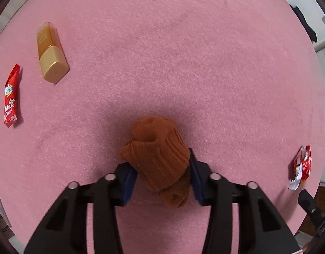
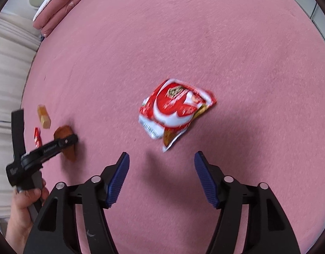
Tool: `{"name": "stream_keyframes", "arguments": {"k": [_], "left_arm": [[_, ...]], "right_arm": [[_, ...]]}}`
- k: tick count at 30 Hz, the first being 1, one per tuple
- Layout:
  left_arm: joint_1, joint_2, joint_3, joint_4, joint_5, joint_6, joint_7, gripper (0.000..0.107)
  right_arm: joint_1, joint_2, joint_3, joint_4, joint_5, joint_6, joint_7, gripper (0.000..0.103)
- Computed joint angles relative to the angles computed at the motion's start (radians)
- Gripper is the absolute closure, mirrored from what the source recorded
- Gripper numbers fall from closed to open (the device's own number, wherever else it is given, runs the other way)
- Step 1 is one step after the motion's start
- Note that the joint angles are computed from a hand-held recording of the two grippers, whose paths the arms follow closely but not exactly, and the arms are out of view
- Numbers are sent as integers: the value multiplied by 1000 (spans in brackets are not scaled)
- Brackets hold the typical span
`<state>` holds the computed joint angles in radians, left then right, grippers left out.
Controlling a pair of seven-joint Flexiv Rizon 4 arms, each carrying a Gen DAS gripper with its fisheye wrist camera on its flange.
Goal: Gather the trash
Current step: 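Grasp the brown socks with the left gripper while the right grasps the red snack bag, then carry the brown socks and red snack bag over the bin and release both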
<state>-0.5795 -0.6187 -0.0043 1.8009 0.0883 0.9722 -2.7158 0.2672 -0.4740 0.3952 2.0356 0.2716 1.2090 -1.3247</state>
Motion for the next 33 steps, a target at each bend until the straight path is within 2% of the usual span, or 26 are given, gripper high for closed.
{"name": "stream_keyframes", "arguments": {"k": [1,6,10,15,17,18,19,20,22,26,33], "left_arm": [[2,2,-4,5,0,21,1,75],[7,-9,-44,7,-28,154,57,77],[-5,-45,-65,-48,-65,189,118,77],[-43,-80,-53,-127,-81,147,170,77],[-52,-89,-51,-148,-84,131,185,77],[-45,-98,-53,-161,-87,126,203,77],[-49,-100,-53,-168,-88,119,211,77],[-27,-96,-54,-165,-109,115,257,77],[-34,-100,-61,-179,-101,100,255,77],[-53,-101,-72,-197,-114,73,270,77],[-98,-20,-121,-105,-142,72,256,77]], "right_arm": [[-3,-5,-3,-8,3,1,3,34],[-4,-35,-18,-47,-4,-13,18,33],[-11,-61,-26,-80,-2,-32,41,33],[-11,-96,-38,-119,-15,-57,73,33],[0,-100,-48,-118,-28,-41,89,45],[-1,-101,-45,-117,-31,-34,88,59],[-10,-103,-31,-117,-25,-30,78,67],[-10,-100,-27,-112,-27,-27,75,68],[3,-84,-31,-81,-46,-2,70,72],[-23,-38,17,-22,-19,6,31,74],[-48,158,85,150,132,-13,-22,74]]}}
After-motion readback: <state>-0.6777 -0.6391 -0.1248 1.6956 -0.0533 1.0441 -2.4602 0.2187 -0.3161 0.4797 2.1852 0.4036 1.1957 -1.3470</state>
